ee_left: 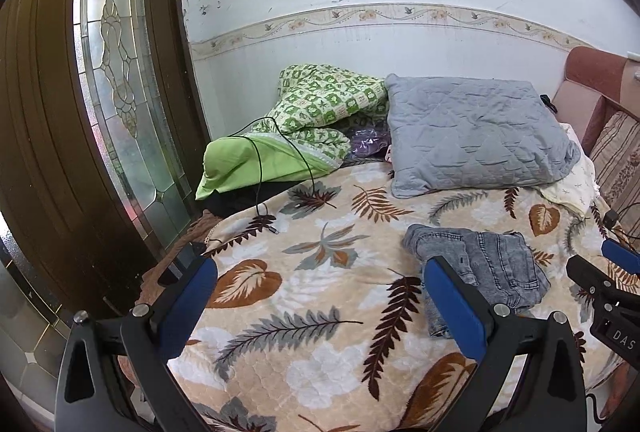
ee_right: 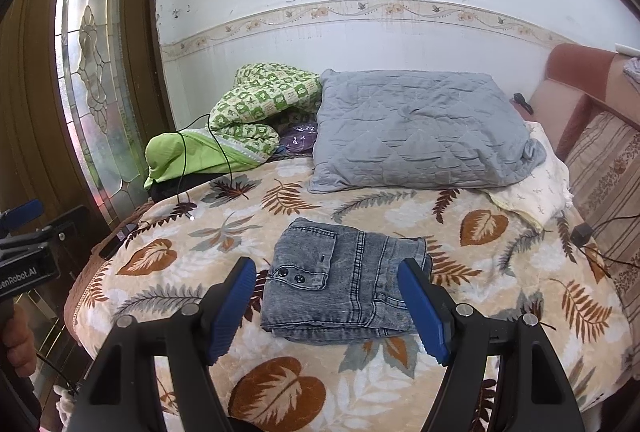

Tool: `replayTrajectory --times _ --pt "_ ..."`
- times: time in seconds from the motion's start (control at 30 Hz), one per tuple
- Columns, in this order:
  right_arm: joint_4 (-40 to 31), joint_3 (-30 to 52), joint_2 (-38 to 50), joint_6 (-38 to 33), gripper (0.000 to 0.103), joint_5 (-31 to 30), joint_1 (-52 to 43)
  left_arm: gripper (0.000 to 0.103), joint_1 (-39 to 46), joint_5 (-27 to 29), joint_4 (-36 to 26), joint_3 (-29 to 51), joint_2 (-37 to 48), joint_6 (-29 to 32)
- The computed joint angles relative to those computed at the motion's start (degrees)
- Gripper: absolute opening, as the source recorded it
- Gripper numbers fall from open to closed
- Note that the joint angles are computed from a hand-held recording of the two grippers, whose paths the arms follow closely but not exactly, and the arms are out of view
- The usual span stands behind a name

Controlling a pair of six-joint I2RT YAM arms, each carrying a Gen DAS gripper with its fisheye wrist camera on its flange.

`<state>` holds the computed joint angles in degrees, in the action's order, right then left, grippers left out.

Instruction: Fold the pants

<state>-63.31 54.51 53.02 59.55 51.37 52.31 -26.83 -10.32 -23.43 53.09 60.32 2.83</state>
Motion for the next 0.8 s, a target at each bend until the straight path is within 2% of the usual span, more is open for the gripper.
replayTrajectory --times 0.23,0.57,0.8 --pt "-3.11 0.52 -0.58 2.91 0.076 1.35 1.68 0.103 -1.16 0.04 -0.3 -0.35 -1.23 -0.5" --pt "-8.82 4.81 3.63 8.87 0.076 4.58 6.7 0.103 0.45 3.0 -1.13 -0.83 -4.62 0.02" --pt "-8.03 6.28 6.1 8.31 0.076 4.75 7.55 0.103 1.87 4.99 -1.28 -1.09 -6.06 0.82"
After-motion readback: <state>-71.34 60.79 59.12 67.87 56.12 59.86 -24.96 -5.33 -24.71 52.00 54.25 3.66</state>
